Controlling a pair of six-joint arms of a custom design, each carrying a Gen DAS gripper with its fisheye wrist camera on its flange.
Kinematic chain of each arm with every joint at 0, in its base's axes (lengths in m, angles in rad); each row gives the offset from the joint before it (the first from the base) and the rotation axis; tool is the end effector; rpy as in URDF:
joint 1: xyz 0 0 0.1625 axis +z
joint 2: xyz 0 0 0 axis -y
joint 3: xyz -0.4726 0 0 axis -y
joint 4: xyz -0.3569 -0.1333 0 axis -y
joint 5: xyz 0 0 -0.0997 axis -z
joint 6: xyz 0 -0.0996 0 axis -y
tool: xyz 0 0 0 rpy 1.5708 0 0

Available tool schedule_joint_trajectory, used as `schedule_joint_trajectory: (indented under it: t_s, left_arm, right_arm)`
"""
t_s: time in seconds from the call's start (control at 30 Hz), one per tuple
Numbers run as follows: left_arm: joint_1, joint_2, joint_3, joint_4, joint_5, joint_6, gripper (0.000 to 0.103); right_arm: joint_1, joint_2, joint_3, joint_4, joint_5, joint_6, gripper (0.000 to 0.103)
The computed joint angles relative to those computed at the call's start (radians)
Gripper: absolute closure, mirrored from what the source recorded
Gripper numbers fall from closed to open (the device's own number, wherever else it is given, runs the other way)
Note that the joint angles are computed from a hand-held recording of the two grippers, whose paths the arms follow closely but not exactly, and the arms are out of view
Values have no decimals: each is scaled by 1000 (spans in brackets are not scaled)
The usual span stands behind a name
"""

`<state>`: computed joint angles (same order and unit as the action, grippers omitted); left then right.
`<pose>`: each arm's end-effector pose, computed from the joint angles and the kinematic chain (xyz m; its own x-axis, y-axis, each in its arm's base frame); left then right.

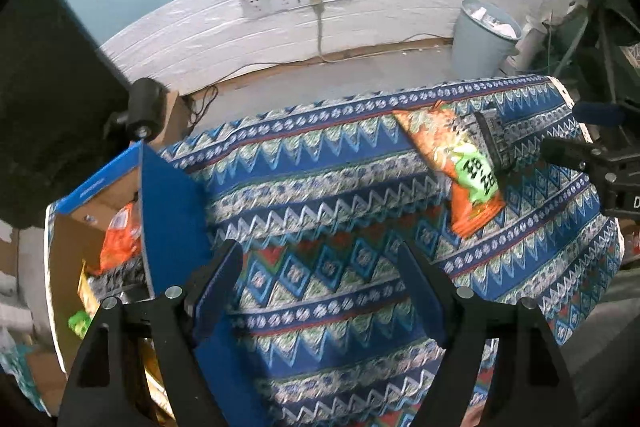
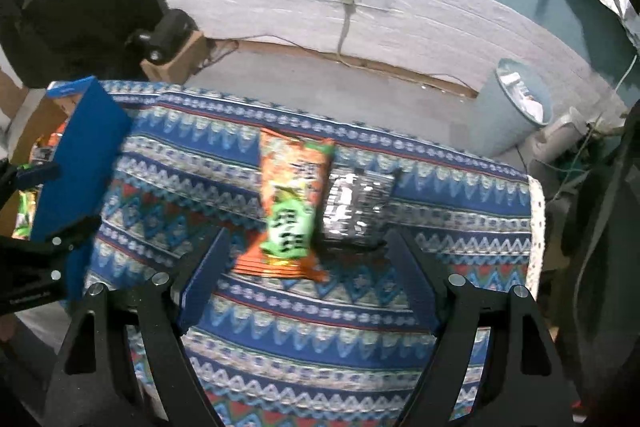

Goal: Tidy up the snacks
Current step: 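Lower the left gripper to the orange-green chip bag while the right lowers to the black packet, then grasp the orange-green chip bag with the left gripper while the right grasps the black packet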

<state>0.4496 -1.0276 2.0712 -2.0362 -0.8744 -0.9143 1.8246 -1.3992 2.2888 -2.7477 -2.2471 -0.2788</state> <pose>-0.3336 -0.3799 0.1402 -0.6082 0.2264 -0.7608 0.4463 0.8901 -0.0920 0.1749 -0.3917 0.3047 -0.7023 -0.2787 0.6551 -0.4515 0.8858 -0.1072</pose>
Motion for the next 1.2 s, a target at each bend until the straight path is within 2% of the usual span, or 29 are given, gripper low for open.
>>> schedule_joint_trajectory:
  t_s: [0.2, 0.43, 0.57, 0.77, 1.1, 1.2]
  left_arm:
    - [46, 63, -82, -17, 0, 74, 22]
    - [89, 134, -141, -51, 31, 197, 22]
    - [117, 169, -140, -122, 21, 244, 22]
    - [144, 214, -138, -156, 16, 310, 22]
    - [180, 231, -156, -121, 9, 272, 22]
    - [180, 237, -159, -119, 2, 271, 22]
  right_arm:
    - [-64, 13, -51, 68, -8, 0, 23]
    - [-120, 80, -85, 84, -52, -52, 23]
    - [-165, 120, -97, 81, -42, -22, 23]
    - [-213, 157, -96, 56, -9, -18, 23]
    - [-233, 200, -128, 90, 40, 31, 23]
    - [-237, 220, -128, 100, 11, 34, 23]
